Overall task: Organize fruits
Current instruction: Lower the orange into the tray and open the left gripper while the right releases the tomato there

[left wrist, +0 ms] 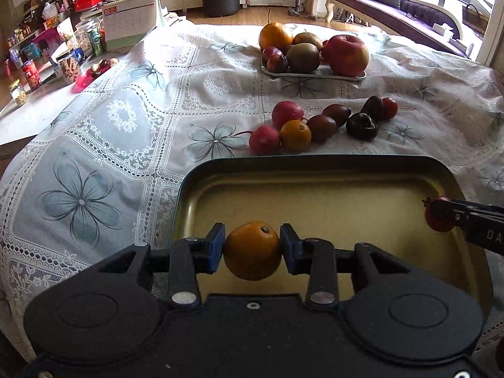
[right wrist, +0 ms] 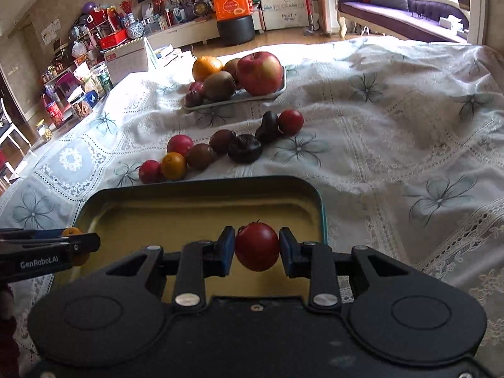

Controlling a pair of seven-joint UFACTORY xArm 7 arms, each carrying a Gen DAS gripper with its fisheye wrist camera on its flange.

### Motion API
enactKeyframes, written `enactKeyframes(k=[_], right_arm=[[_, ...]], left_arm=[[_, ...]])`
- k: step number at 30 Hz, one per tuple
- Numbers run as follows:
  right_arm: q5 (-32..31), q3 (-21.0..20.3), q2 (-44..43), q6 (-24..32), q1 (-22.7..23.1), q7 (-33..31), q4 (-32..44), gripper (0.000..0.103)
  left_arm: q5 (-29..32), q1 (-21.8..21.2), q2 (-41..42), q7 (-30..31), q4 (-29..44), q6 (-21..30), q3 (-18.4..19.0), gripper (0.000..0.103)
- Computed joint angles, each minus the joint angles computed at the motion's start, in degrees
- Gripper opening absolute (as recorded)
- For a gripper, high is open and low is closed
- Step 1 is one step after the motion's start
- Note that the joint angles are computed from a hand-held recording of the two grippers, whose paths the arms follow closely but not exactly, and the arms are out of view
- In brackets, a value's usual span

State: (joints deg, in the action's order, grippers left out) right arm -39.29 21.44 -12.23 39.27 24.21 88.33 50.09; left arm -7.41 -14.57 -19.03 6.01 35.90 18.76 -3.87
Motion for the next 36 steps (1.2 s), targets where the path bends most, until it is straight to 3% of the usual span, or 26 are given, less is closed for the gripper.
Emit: enactKeyframes(k=[8,19,36], right_arm=[[-0.2,0.4,-0.5,-0.2,0.2,1.0,-0.4,0.032],[0.3,0.6,-0.8,-0.3,0.1,1.1,-0.7,0.033],[-0.8,1.0,-0.2,2.7,0.6,0.6,1.0,0.033]], left_arm=[[-0.1,-0.4,-0.9,0.5,-1.2,-1.9,0.2,0.046],[-1.0,-1.0,-0.8,1.1,-1.1,-0.7,0.4,0.046],[5.5,2.3,-0.6,-5.7,-1.2,-0.4,-2.4,0.046]])
